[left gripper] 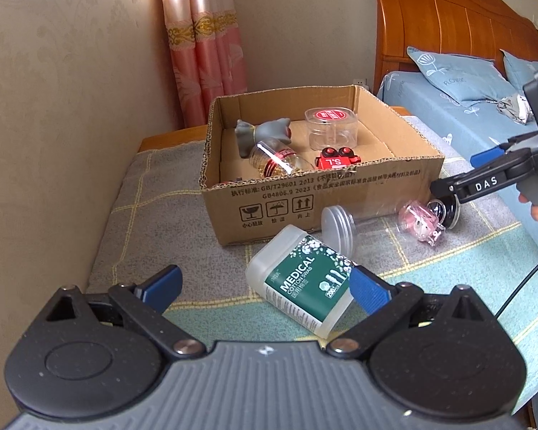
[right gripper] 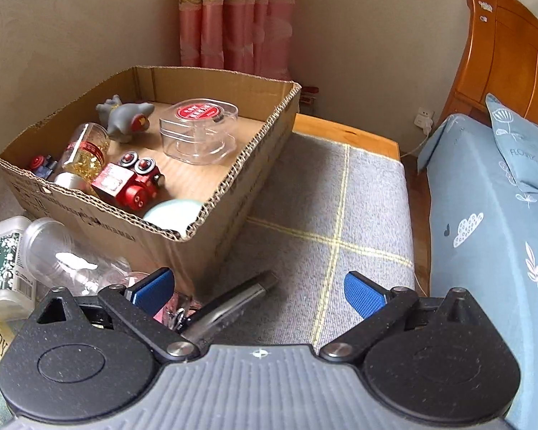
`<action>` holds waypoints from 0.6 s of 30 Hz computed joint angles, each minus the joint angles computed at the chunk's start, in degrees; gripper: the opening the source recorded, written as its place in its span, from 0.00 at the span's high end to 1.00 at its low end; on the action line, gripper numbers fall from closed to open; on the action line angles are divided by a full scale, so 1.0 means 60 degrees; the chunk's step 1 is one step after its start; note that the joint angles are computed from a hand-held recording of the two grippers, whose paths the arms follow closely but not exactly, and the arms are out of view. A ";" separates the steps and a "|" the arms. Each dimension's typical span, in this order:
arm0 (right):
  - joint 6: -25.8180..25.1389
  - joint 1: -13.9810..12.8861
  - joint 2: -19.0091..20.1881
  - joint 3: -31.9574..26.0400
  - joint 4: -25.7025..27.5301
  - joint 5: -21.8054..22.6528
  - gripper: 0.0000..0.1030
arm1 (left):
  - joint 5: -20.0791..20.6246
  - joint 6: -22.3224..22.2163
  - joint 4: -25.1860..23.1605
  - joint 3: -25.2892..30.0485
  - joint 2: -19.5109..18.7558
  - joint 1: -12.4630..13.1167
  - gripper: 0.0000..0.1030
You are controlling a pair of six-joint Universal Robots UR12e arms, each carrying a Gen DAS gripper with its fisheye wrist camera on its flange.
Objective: Organize rigid objects
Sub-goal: 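Move the right tool to the black oval key fob on the blanket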
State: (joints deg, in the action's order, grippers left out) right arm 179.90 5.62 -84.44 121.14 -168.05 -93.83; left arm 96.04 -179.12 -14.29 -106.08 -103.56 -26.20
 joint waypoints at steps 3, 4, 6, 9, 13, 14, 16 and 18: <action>0.0086 -0.0100 -0.0033 0.0130 -0.0017 0.0089 0.01 | -0.0005 -0.0012 -0.0030 0.0007 0.0003 0.0000 0.04; 0.0085 -0.0145 -0.0064 0.0200 -0.0064 0.0136 0.01 | 0.0002 -0.0012 -0.0051 0.0014 -0.0001 -0.0001 0.04; 0.0090 -0.0216 -0.0124 0.0299 -0.0063 0.0199 0.01 | 0.0003 -0.0023 -0.0088 0.0032 -0.0012 -0.0003 0.04; -0.0023 -0.0297 -0.0213 0.0411 0.0012 0.0234 0.01 | -0.0035 -0.0015 -0.0121 0.0045 -0.0026 -0.0010 0.04; -0.0358 -0.0425 -0.0247 0.0490 0.0060 0.0498 0.01 | -0.0051 0.0017 -0.0194 0.0067 -0.0051 -0.0036 0.04; -0.0432 -0.0469 -0.0256 0.0502 0.0094 0.0672 0.01 | -0.0057 0.0039 -0.0206 0.0067 -0.0053 -0.0042 0.04; -0.0548 -0.0494 -0.0270 0.0533 0.0129 0.0864 0.01 | -0.0051 0.0057 -0.0224 0.0066 -0.0050 -0.0052 0.04; -0.0767 -0.0477 -0.0301 0.0576 0.0208 0.0974 0.01 | -0.0068 0.0057 -0.0241 0.0067 -0.0044 -0.0046 0.04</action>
